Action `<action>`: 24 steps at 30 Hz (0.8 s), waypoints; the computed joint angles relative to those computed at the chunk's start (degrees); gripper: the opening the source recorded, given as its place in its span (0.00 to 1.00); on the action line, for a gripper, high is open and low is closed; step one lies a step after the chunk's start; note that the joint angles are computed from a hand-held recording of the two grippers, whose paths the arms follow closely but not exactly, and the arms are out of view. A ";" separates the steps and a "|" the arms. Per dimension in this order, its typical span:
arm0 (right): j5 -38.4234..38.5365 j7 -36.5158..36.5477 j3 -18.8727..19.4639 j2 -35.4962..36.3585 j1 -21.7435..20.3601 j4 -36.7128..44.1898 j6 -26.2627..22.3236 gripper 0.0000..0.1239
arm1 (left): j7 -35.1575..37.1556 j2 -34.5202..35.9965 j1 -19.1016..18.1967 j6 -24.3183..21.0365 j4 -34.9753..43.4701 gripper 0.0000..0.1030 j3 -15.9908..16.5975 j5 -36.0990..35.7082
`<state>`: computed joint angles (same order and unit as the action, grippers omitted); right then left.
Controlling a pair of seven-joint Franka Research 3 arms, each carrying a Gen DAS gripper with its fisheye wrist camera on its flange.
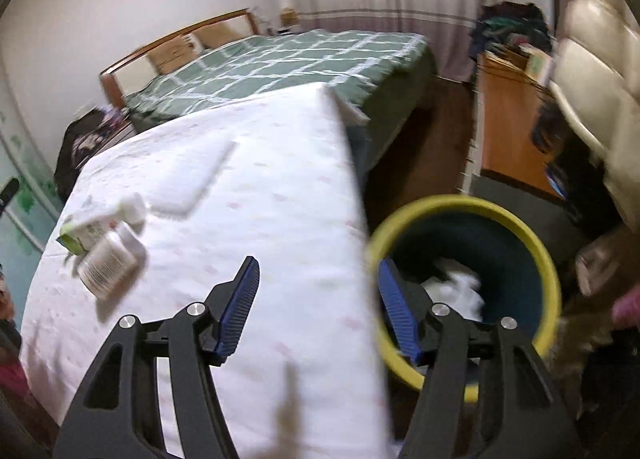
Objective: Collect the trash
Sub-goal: 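Reach the right tool to the white foam mesh and grasp it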
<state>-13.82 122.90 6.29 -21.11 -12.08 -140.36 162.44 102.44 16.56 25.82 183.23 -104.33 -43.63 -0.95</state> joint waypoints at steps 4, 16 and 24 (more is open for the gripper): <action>4.12 -4.19 -1.83 9.96 5.24 10.57 -0.25 0.50 | -2.99 2.70 -1.92 2.00 1.14 0.90 4.46 2.16; 3.41 -1.43 -9.89 37.63 17.30 45.78 -14.97 0.66 | -6.99 5.16 3.55 4.58 -0.96 0.94 -0.37 11.42; 2.15 0.04 -13.92 46.42 21.67 57.01 -25.13 0.68 | -12.97 2.23 -3.08 7.29 -2.36 0.95 7.69 15.74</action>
<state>-11.67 122.94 -7.63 25.31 9.59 -83.35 137.31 89.47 18.79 22.74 190.51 -106.69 -35.94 14.80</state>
